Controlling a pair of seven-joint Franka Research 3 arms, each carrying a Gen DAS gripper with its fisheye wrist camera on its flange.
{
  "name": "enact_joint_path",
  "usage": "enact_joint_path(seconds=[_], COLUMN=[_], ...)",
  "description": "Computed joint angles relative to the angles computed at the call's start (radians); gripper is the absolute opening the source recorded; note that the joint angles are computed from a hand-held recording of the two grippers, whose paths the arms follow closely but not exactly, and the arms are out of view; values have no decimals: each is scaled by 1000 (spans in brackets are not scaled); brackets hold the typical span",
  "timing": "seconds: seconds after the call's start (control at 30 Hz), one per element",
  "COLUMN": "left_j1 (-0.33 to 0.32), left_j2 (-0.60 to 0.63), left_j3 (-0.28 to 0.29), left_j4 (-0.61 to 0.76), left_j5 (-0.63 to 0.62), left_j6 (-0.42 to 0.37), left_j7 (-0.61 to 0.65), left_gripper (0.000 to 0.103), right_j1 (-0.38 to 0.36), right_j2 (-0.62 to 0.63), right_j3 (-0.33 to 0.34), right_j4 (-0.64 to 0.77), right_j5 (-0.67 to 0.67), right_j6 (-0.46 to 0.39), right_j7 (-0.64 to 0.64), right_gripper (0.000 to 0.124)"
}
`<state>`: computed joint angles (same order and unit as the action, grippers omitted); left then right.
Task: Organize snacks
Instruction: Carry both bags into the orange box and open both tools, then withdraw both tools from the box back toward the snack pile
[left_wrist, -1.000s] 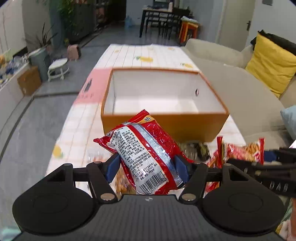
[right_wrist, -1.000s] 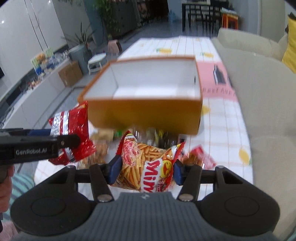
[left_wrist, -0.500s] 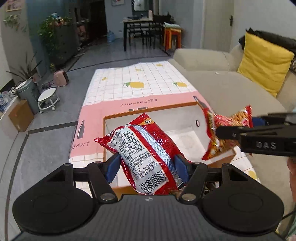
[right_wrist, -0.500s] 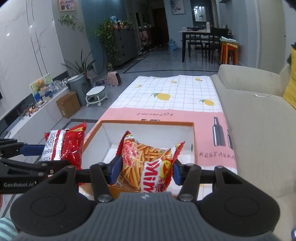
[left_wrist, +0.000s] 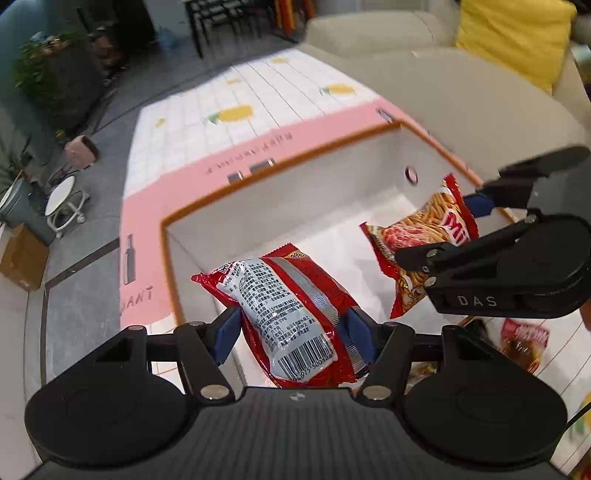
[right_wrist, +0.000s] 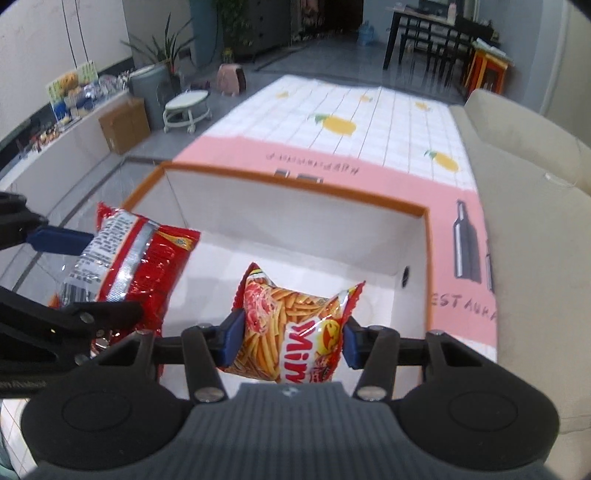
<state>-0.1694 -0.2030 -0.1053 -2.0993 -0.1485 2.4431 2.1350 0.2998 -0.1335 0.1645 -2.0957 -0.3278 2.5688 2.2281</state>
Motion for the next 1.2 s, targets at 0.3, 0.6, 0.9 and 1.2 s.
enact_joint_path(seconds=[0.3,0.6,0.9,1.2], left_j1=[17,28,28,9], left_j2=[91,136,93,-19], left_j3=[-42,-54,-51,-24], left_j4=[73,116,76,36], left_j5=[150,197,199,130], left_j6=[-83,-139,-68,-30], left_j7=[-21,-80,-84,-65], left_gripper=[72,73,83,83], right_j1=[32,62,65,47], right_j2=[105,164,138,43], right_j3=[-34,-55,-60,-34], right_j4=[83,140,137,102], right_j5=[142,179,155,52], right_j6=[-71,-150,-163,-156], right_j7=[-153,-184,-160,-60], right_gripper=[50,52,68,77])
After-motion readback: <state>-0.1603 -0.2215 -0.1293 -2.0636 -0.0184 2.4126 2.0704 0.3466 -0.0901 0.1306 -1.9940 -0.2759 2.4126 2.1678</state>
